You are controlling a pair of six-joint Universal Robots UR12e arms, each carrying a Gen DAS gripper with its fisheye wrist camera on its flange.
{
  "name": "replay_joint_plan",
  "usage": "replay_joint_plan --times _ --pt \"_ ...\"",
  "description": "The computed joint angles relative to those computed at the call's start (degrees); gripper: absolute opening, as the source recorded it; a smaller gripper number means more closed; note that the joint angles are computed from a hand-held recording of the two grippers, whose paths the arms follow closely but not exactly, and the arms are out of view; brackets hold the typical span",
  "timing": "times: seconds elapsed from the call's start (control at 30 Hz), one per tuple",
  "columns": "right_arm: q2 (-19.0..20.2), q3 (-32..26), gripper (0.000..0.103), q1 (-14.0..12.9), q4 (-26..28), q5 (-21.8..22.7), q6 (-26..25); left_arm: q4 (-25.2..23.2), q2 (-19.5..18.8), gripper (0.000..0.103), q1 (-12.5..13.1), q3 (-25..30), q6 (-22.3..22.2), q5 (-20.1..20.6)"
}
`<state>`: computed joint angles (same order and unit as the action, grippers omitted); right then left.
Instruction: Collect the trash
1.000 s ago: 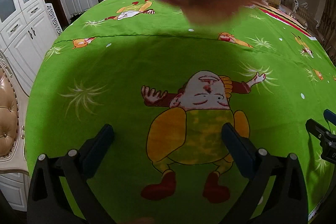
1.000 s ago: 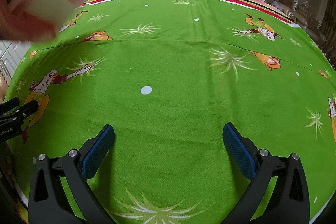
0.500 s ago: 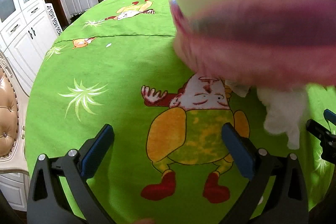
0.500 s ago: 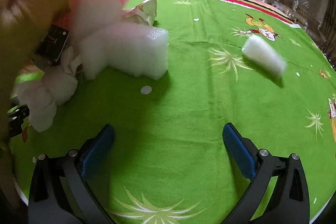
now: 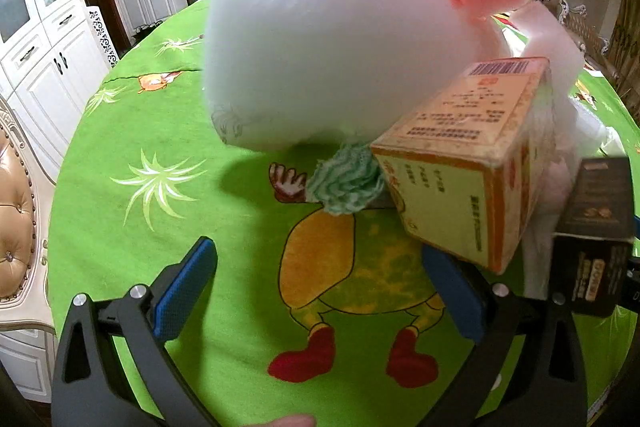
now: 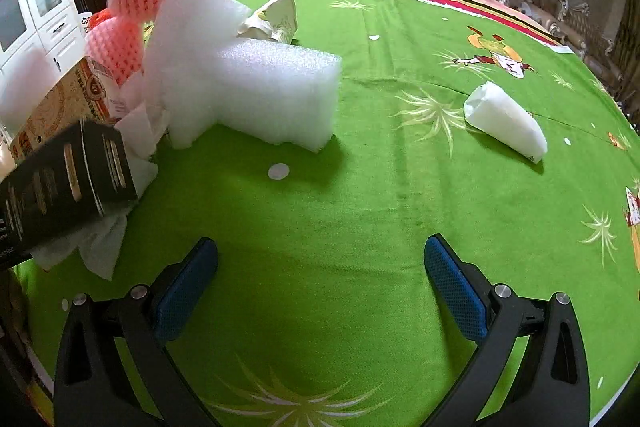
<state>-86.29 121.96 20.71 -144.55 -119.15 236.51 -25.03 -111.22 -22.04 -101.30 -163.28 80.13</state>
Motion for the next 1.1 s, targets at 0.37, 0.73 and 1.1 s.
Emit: replay_joint_plan --times 0.37,0.73,1.1 --pt "-0.01 -0.01 0.097 0.01 0.04 0.01 0.02 -0.05 -0.01 0.099 -0.04 0.07 -0.03 0.03" --pt "-0.02 -0.01 0.097 0.04 0.04 0.0 0.04 -0.01 -0.03 0.099 -0.02 0.04 -0.01 0.02" --pt "-0.01 -0.05 0.097 0.05 0.08 0.0 0.06 -0.37 -0.07 0.099 0.19 0.27 0.44 -0.54"
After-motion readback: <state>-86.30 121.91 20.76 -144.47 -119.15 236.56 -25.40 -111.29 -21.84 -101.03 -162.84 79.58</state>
